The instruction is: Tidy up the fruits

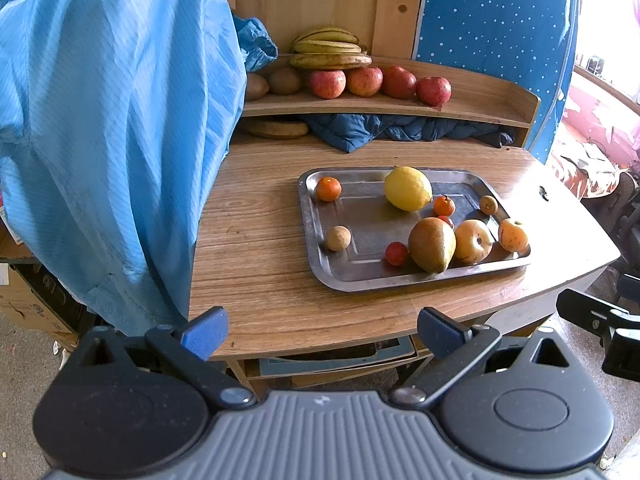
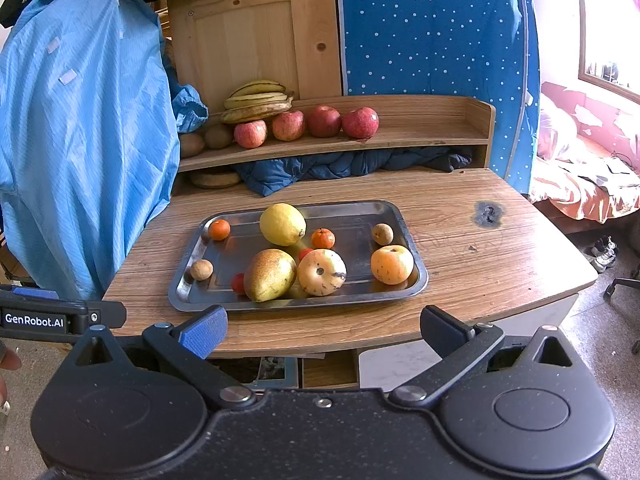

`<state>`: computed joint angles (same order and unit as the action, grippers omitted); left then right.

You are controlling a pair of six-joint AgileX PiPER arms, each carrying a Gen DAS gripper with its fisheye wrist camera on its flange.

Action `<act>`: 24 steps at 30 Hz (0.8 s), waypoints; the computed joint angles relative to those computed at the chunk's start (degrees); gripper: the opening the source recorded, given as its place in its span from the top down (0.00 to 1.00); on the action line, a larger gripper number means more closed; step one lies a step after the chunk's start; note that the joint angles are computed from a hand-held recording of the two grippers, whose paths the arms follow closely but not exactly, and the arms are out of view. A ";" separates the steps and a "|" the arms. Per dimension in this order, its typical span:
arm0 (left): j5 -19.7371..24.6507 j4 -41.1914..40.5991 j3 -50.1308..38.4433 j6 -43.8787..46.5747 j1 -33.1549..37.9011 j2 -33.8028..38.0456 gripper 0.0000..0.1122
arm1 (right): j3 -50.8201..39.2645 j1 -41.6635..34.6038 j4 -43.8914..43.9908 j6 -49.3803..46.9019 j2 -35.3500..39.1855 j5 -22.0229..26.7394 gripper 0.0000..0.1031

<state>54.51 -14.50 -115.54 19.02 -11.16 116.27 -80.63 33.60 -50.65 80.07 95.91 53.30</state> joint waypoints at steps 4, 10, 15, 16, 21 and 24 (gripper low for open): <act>0.11 -0.04 -0.14 0.06 0.06 0.05 0.09 | -0.02 0.05 -0.07 0.09 0.02 0.09 0.01; 0.29 -0.10 -0.32 0.13 0.11 0.09 0.09 | -0.10 0.06 -0.03 0.01 0.04 0.12 0.01; -0.15 -0.38 0.60 0.45 0.15 -0.25 0.09 | 0.06 0.04 -0.07 0.06 -0.02 0.03 0.01; -0.15 -0.30 0.64 0.36 0.12 -0.28 0.09 | 0.00 0.08 -0.06 0.06 0.00 0.08 0.01; 1.30 -0.80 -0.36 0.36 0.40 0.13 0.09 | 0.02 0.10 -0.08 0.07 0.00 0.07 0.01; 1.95 -1.01 -0.87 0.05 0.58 0.35 0.09 | -0.07 0.16 -0.12 0.10 0.07 0.14 0.01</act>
